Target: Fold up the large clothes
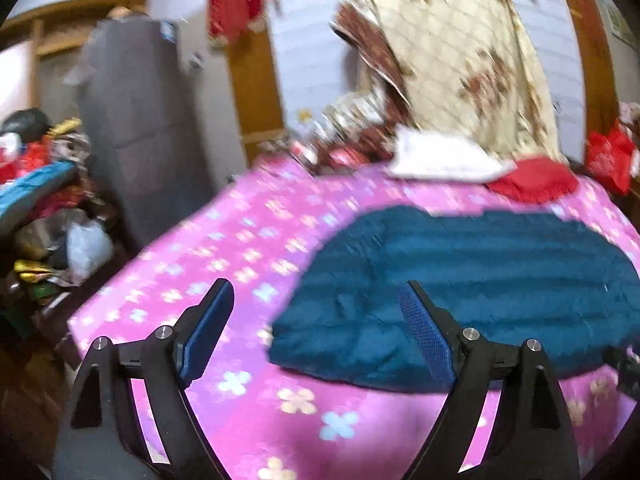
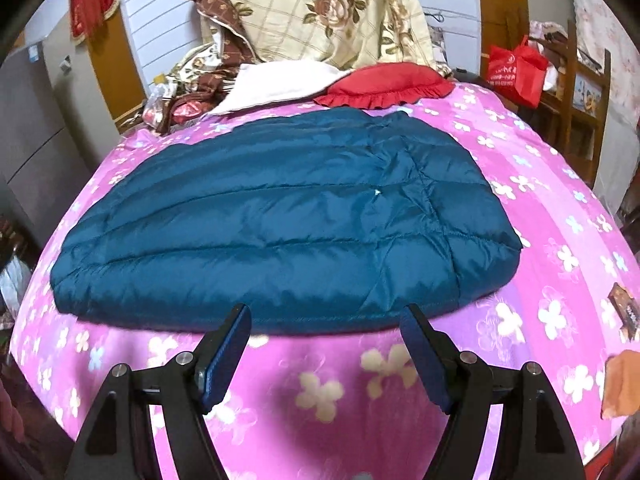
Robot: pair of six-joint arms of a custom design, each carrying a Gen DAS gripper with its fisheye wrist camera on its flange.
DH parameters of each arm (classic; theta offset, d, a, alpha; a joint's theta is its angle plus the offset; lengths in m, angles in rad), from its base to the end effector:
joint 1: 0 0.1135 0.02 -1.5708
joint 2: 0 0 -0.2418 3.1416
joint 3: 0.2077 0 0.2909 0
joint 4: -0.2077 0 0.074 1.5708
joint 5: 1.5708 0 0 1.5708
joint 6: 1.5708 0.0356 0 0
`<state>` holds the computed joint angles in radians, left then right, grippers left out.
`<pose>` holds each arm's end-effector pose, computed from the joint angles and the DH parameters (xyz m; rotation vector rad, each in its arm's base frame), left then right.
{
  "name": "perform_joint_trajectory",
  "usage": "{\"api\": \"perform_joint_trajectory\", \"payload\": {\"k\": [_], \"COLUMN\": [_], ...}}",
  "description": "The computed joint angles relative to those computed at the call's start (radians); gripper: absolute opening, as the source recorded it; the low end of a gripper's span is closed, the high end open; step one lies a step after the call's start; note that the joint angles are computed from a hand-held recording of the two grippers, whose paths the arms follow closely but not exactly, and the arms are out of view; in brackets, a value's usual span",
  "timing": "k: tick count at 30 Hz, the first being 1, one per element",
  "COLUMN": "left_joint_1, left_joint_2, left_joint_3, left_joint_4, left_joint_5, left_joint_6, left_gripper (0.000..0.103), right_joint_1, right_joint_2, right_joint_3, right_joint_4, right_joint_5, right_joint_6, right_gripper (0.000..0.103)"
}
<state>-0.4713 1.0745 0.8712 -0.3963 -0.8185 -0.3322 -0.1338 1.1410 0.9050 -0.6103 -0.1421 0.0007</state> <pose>0.2585 -0.1026 0.2719 -0.3075 1.9616 0.3732 0.2806 -0.0327 0.2433 0.0970 2.4068 0.1103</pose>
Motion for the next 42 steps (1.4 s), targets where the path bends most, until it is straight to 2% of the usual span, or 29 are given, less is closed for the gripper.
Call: {"api": "perform_joint_trajectory", "payload": {"k": [2, 3, 5, 8, 13, 17, 22, 26, 30, 35, 42], "left_joint_1": [-0.035, -0.043, -0.054, -0.075, -0.156, -0.216, -0.290, -0.348, -0.409, -0.493, -0.513], "left_joint_2": [-0.075, -0.098, -0.170, -0.222, -0.271, -0.253, -0.251, -0.222, -0.190, -0.156, -0.143], "left_joint_3": [-0.043, -0.051, -0.066, -0.071, -0.088, -0.055, -0.042, -0.006, 0.011, 0.028, 0.040], "left_joint_4": [0.019, 0.007, -0.029, -0.075, -0.133, -0.253, -0.342, -0.423, -0.457, -0.492, -0.499], "left_joint_5": [-0.075, -0.092, -0.072, -0.043, -0.085, -0.091, -0.109, -0.076, -0.036, -0.061, -0.045], "left_joint_6": [-0.011, -0.024, -0.040, -0.052, -0.084, -0.142, -0.218, -0.283, -0.297, -0.341, -0.345], "left_gripper": [0.088, 0.092, 0.096, 0.096, 0.096, 0.096, 0.096, 0.096, 0.096, 0.096, 0.096], "right_joint_1": [0.010, 0.015, 0.030, 0.041, 0.078, 0.072, 0.069, 0.041, 0.003, -0.018, -0.014], "right_joint_2": [-0.053, -0.080, -0.136, -0.195, -0.307, -0.384, -0.469, -0.517, -0.552, -0.597, -0.621], "right_joint_3": [-0.023, -0.035, -0.058, -0.080, -0.120, -0.149, -0.175, -0.187, -0.194, -0.204, -0.210], "right_joint_4": [-0.017, -0.026, -0.053, -0.086, -0.148, -0.193, -0.252, -0.294, -0.326, -0.358, -0.373], "right_joint_5": [0.003, 0.003, 0.010, 0.006, 0.051, 0.050, 0.057, 0.058, 0.041, 0.040, 0.062], "right_joint_6": [0.002, 0.002, 0.008, 0.011, 0.009, 0.009, 0.005, -0.009, -0.020, -0.038, -0.044], "right_gripper": [0.074, 0.074, 0.074, 0.074, 0.074, 0.074, 0.074, 0.074, 0.074, 0.075, 0.075]}}
